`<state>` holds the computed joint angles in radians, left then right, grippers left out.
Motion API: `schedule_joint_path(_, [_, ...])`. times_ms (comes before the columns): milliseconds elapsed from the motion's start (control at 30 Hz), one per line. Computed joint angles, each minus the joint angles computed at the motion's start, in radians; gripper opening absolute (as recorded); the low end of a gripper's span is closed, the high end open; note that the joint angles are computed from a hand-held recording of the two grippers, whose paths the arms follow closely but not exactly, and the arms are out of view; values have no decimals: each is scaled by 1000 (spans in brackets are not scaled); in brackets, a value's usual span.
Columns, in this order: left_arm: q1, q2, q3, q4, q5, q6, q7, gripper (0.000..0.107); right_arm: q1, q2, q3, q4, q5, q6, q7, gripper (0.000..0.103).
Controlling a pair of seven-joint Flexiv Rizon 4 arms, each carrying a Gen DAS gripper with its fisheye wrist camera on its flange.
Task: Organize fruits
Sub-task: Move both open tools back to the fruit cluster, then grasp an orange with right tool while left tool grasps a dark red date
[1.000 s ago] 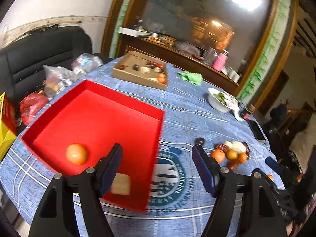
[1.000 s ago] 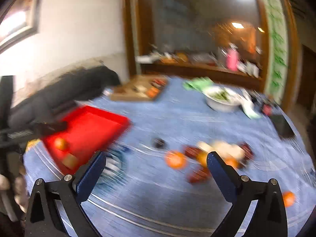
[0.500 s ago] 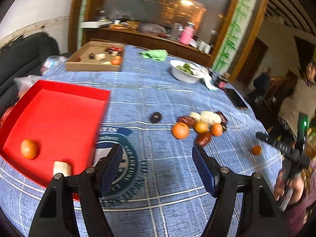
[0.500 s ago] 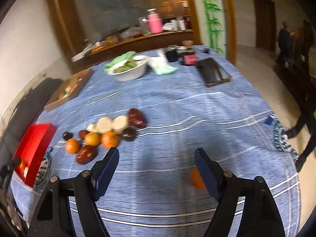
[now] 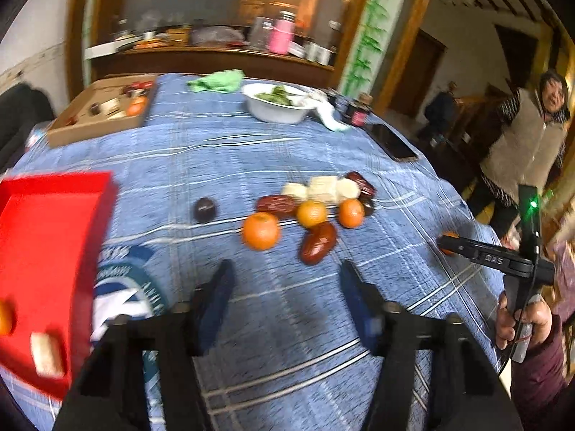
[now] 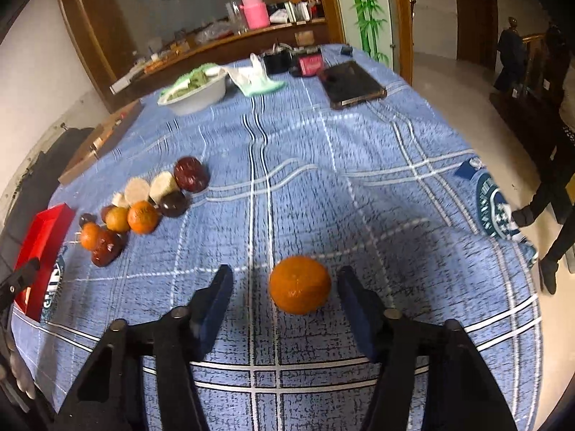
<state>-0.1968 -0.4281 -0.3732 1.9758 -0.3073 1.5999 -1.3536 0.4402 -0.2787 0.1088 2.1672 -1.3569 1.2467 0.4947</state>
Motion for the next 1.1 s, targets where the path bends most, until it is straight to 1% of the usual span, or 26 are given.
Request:
schedule_joint_path(67, [-43,-31,36,-54,31,-22,17,50,2,-6,2,-1,21,-2,-12,53])
schedule_joint_path(100, [-76,-51,67,-89,49,-39,23,50,2,-4,-2,1,10,2,-2,53])
schedule_joint_path(133, [-126,-73,121,-136,71,-78,19,50,1,-3,-4,2,1,7,6,53])
schedule_joint_path(200, [-173,-108,168,-202,100,-141,22,50,-1,-5,-3,3,8,10,4,52])
schedule_joint_path(233, [-187,-121,182,-227,112,-169,28,50,-1,-5,-3,4,9,12,4,52])
schedule_joint_path(300, [-236,-154,241,-287,150,-218,10,50,1,-6,0,3,24,6,-8,52])
schedule_joint_path(400, [-279,-196,295,-360,197,-265,-22,49,6,-7,-1,1,35,3,-22,53])
schedule_joint_path(467, [-288,-216,309,-397,214,-299,-40,43,7,-8,-3,1,36,6,-25,54])
schedule_joint_path(500, [-303,-224,330,-416,230,-315,-60,35,8,-7,-3,1,37,5,-27,54])
schedule_joint_path(533, [-318,-232,354,-434,259,-328,-90,32,9,-7,-3,1,39,4,-29,54])
schedule_joint_path(600, [-303,-231,337,-428,260,-320,-92,31,11,-7,-3,1,44,-1,-33,51])
schedule_joint_path(633, [-302,-230,337,-425,264,-316,-102,30,12,-6,-4,1,41,-1,-30,47])
schedule_joint_path(667, [-300,-228,335,-423,267,-313,-110,30,12,-5,-5,2,38,0,-25,36])
schedule_joint_path(767, [-270,-205,301,-377,249,-270,-121,30,4,-3,-10,6,6,29,3,36])
schedule_joint_path(833, [-237,-180,263,-329,219,-226,-121,29,4,0,-3,8,15,27,-3,36])
schedule_joint_path(967, [-135,-111,148,-194,132,-111,-83,29,12,19,5,9,-8,18,21,36])
schedule_joint_path(1100, [-22,-39,33,-56,59,5,-55,29,33,25,27,-14,21,-26,-12,36])
